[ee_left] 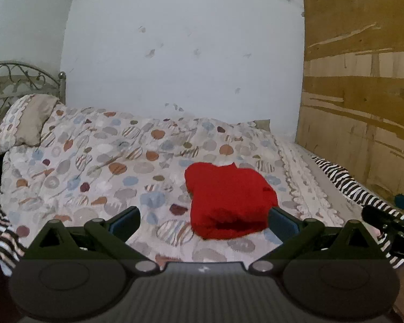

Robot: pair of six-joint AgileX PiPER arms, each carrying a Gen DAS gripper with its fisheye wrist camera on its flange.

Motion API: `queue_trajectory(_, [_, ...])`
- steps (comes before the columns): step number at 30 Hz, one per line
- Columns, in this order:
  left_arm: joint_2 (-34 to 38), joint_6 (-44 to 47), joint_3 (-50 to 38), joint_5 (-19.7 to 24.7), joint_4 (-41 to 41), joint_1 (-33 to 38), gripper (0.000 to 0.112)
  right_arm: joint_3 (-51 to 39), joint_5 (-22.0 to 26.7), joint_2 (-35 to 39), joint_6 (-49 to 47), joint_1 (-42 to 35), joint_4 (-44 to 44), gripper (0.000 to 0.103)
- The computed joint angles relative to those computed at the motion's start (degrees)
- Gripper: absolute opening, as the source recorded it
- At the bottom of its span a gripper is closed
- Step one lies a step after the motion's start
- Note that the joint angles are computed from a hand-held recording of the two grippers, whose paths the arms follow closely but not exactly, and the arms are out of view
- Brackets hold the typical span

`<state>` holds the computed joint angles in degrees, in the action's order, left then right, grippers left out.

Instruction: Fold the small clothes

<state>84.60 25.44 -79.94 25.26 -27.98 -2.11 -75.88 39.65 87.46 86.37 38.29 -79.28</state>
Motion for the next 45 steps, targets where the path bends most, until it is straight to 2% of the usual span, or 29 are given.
queue_trajectory(10, [-6.26, 11.6, 13.48, -6.74, -14.3, 2.14, 0.103, 9.75, 13.18, -3.91, 11.08, 9.25, -10.26, 0.103])
queue_trajectory(14, [-7.6, 14.51, 17.01, -8.48, -17.09, 2.5, 0.103, 12.16, 15.46, -4.56, 11.94, 11.05, -11.13, 0.103])
queue_trajectory(23, [-8.51, 12.23, 19.88, -9.17, -13.46, 2.23, 0.103, 12.47, 14.9, -3.99, 12.04, 11.64, -8.16, 0.103])
queue_trajectory(45, [-8.76, 11.32, 20.27, -8.56, -12.42, 1.64, 0.103, 12.36, 14.32, -3.75, 12.0, 11.08, -6.89, 0.103])
